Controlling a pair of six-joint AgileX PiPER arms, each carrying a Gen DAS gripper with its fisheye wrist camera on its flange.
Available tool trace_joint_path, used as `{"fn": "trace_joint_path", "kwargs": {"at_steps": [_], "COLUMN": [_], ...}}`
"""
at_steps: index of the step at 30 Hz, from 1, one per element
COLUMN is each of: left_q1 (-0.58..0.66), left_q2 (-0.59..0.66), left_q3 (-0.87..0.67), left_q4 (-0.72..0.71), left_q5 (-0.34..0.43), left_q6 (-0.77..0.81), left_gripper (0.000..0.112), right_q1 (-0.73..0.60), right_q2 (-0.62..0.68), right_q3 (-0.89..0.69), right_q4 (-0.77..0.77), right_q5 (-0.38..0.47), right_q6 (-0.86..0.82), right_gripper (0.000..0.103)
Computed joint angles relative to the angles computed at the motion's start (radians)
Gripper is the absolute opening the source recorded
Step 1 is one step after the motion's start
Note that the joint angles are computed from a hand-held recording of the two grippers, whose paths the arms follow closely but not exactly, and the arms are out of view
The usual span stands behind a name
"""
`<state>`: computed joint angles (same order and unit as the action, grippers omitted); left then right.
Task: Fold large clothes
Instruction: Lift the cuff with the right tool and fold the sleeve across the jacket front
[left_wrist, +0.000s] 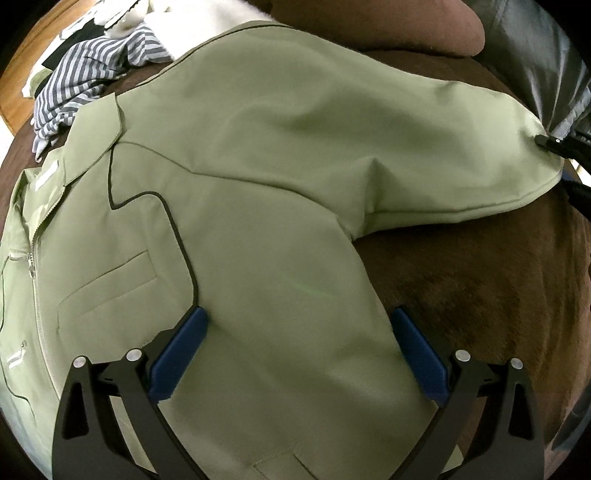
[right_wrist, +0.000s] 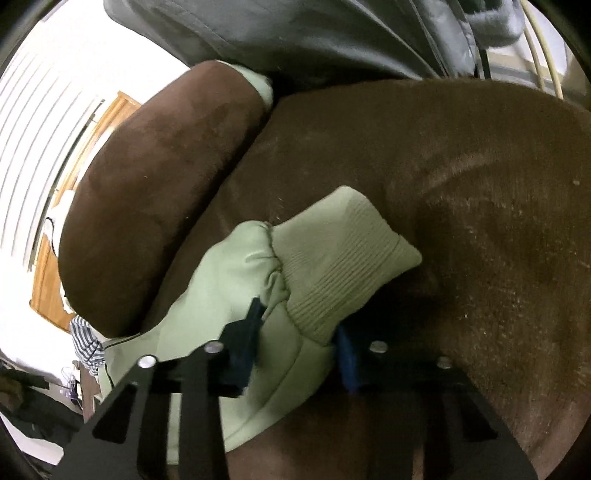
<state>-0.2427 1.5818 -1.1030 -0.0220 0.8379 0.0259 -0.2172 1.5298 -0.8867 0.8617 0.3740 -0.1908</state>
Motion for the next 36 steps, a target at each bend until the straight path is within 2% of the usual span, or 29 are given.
{"fn": "trace_joint_path", "kwargs": {"at_steps": [2,8,15,19,23,25,30,35,36], "left_q1": [-0.011,-0.006,0.087,0.146,0.248,0.326,0.589,0.825,0.853], "left_q2": [-0.001,-0.035,-0.042,-0.107,-0.181,-0.220,-0.206,-0.133,-0.080], "left_q3": [-0.002,0.023,0.001,-0.006,-0.026,-0.049,-0.190,-0.319,-0.364], "left_q4": [0.008,-0.008,-0.119,-0.168,-0.193,-0.211,-0.292,-0.341,-0.344], "left_q5": [-0.003,0.001,0.006,0.043,0.117,0.163,0.304,0.374,0.371], "left_q6": [-0.022,-0.011,0.142,0.226,0.346,0.416,0.596,0.720,0.732], "left_gripper": [0.097,0.097,0.097,0.097,0.097,0.097,0.097,0.097,0.097], "right_q1": [0.008,0.025,0.175,0.351,0.550,0.627,0.838,0.997,1.015], "right_q2": [-0.019,-0.027,-0.111,-0.141,-0.106,-0.064,0.058,0.254,0.304], "right_q3": [0.017,-0.016,-0.179,-0.335,-0.522,-0.621,-0.880,-1.188,-1.264], "right_q4": [0.026,-0.137,-0.661,-1.003,-1.211,-1.262,-1.357,-1.392,-1.381], "right_q5": [-0.019,0.002,0.083,0.205,0.360,0.424,0.576,0.691,0.722], "right_q6": [-0.036,0.094,0.563,0.846,0.981,1.004,1.031,1.005,0.987], "right_gripper": [0.027,0.022,0.021,0.021,0.021,0.021,0.021,0.021,0.021]}}
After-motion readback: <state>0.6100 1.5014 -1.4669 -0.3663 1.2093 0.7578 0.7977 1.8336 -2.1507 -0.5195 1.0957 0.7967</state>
